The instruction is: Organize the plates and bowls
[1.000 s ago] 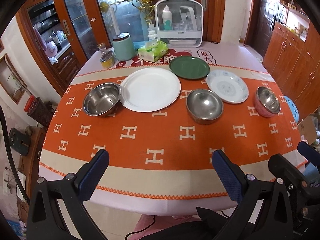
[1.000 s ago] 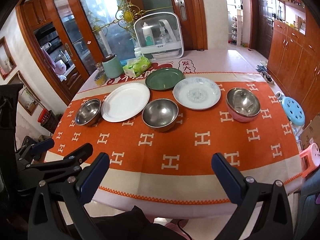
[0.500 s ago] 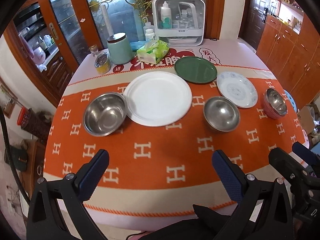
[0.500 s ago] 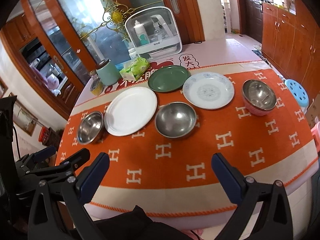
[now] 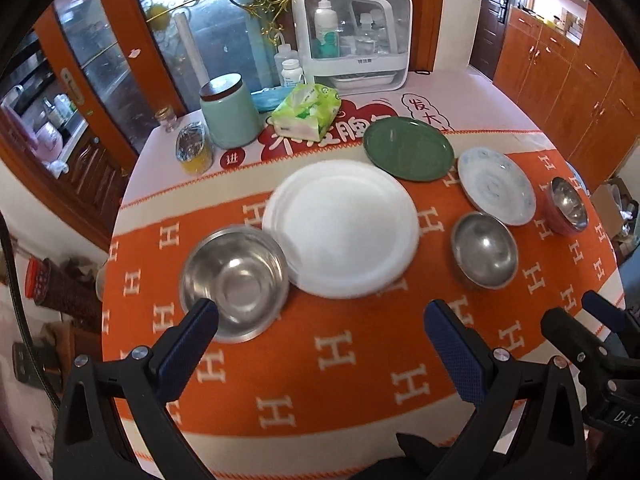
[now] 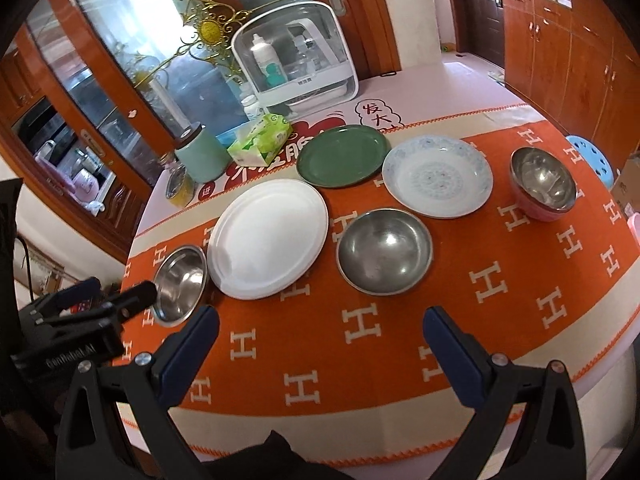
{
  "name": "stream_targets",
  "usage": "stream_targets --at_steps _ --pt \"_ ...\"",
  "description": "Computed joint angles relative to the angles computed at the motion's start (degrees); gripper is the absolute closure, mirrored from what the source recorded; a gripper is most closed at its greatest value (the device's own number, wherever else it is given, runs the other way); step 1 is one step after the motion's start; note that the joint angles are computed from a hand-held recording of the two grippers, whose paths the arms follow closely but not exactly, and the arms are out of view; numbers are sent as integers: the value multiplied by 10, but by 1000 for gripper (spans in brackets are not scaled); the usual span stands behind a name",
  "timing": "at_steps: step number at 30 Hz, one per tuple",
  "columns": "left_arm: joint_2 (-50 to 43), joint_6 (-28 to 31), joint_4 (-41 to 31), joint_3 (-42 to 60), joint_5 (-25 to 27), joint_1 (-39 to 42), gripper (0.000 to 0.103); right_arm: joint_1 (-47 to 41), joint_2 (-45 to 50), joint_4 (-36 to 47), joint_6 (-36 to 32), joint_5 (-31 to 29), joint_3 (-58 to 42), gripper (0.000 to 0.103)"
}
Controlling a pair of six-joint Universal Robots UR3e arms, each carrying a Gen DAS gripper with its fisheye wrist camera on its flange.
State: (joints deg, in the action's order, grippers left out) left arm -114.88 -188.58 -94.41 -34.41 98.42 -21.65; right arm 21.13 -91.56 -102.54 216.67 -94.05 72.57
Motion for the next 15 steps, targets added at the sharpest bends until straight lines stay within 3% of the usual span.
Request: stream_targets --at_steps 3,8,13,15 --pt "-43 31 -22 63 -42 44 1 9 36 -11 29 -10 -18 2" --pt "-92 78 -11 110 -63 83 1 19 99 -26 58 -16 -54 3" --pt "-196 120 -57 263 -80 117 1 25 149 -42 87 -26 -80 8" --pt "-214 131 -52 276 -88 127 1 24 173 -39 96 -26 -97 9"
